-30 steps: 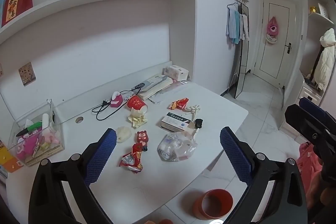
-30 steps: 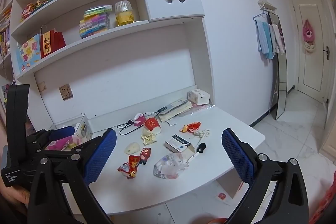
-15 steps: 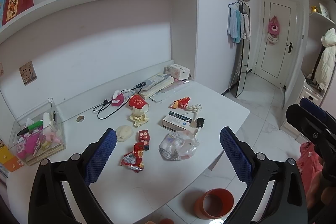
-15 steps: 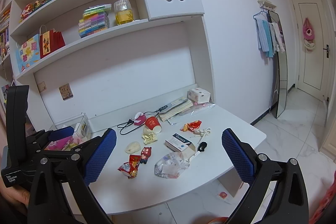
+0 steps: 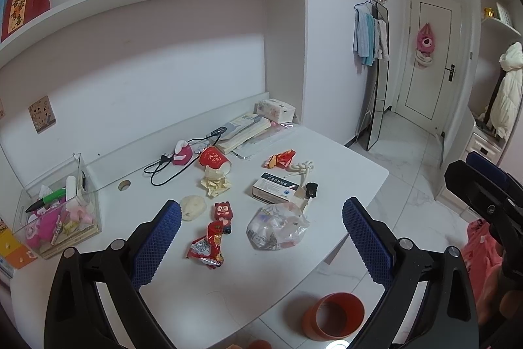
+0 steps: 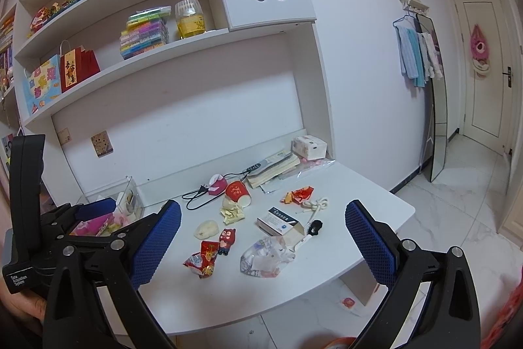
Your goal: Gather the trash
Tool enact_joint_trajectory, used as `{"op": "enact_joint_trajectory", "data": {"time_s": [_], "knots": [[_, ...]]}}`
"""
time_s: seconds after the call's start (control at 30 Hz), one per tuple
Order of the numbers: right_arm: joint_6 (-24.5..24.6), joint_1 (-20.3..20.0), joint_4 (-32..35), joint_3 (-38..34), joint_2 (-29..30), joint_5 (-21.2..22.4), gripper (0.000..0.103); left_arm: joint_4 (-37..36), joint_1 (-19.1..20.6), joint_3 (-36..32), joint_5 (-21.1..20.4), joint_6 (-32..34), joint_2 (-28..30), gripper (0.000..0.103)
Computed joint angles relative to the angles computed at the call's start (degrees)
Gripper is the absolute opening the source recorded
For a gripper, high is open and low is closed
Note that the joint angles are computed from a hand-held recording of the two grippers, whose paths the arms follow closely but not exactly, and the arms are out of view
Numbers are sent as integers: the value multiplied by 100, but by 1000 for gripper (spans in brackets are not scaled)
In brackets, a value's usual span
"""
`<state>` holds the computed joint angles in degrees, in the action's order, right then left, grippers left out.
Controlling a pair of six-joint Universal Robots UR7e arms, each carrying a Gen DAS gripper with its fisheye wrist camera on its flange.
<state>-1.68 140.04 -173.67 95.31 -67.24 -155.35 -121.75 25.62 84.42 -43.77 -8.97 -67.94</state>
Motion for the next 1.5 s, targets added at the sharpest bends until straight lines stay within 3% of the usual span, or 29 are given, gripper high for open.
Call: {"op": "enact_joint_trajectory", "data": {"time_s": [1.5], "knots": [[51,115,119,-135,98,-83,98,59,-19,31,-9,5,-109,97]]}}
